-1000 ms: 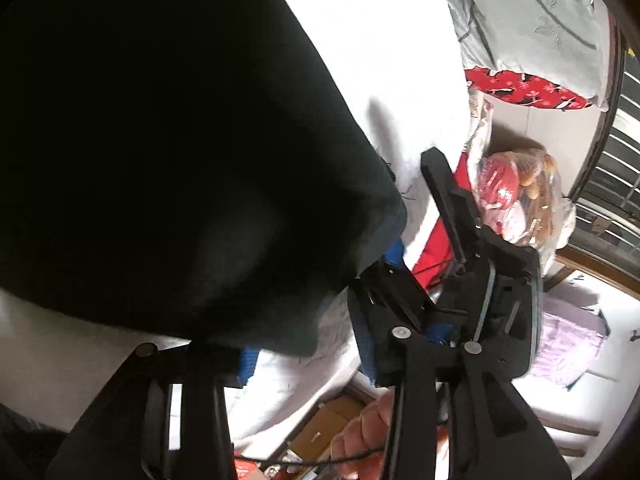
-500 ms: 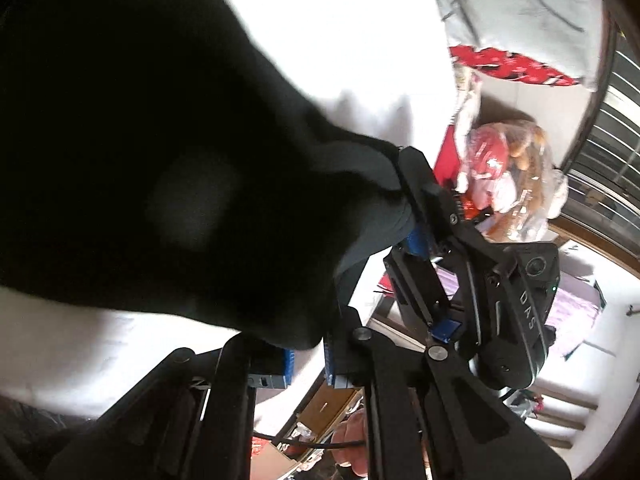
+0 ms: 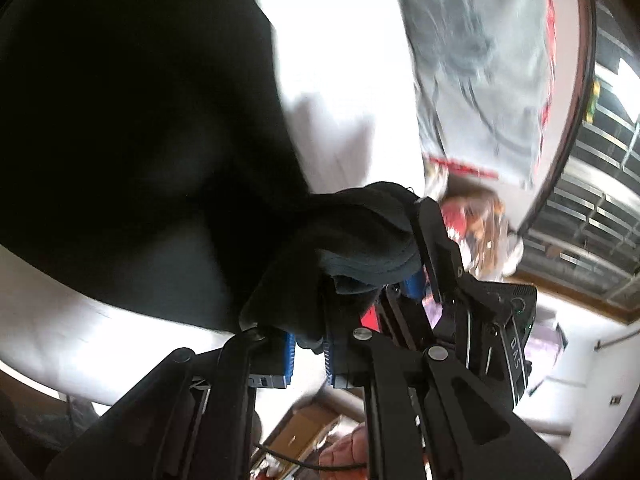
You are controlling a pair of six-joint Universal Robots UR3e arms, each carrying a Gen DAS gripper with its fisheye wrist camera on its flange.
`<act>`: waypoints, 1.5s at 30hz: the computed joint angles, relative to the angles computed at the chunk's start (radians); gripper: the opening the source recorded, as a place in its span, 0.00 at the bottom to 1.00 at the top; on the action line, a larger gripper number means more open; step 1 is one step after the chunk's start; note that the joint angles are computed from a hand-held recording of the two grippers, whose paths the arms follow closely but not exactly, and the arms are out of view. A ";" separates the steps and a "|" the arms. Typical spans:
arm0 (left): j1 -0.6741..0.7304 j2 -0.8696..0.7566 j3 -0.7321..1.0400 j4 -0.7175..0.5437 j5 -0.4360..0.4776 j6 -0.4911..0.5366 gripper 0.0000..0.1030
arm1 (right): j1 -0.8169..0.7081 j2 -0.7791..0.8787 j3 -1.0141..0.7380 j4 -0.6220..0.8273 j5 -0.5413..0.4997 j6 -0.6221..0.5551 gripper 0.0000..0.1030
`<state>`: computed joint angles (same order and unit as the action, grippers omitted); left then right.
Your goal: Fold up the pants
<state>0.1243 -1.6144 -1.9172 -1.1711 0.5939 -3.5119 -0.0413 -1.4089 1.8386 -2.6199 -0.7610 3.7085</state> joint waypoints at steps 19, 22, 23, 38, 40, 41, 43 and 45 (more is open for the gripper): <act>0.290 0.185 0.196 -0.535 0.255 0.543 0.54 | 0.215 0.062 0.011 -0.345 -0.097 0.296 0.61; 0.289 0.170 0.207 -0.560 0.253 0.602 0.58 | 0.179 0.012 0.257 -0.653 -0.008 0.488 0.63; 0.215 0.100 0.231 -0.464 0.225 0.533 0.58 | 0.187 0.034 0.330 -0.772 0.011 0.566 0.63; -0.063 -0.019 0.259 -0.204 0.573 0.338 0.42 | 0.209 0.108 0.587 -1.120 -0.262 0.770 0.07; -0.083 -0.015 0.252 -0.172 0.595 0.325 0.42 | 0.190 0.138 0.605 -1.035 -0.248 0.714 0.07; -0.085 -0.016 0.267 -0.192 0.599 0.352 0.42 | 0.166 0.185 0.640 -1.119 -0.221 0.745 0.07; -0.070 -0.017 0.302 -0.256 0.583 0.411 0.42 | 0.135 0.226 0.673 -1.211 -0.176 0.767 0.10; 0.006 0.024 0.307 -0.351 0.523 0.514 0.42 | 0.102 0.101 0.667 -1.013 -0.104 0.679 0.21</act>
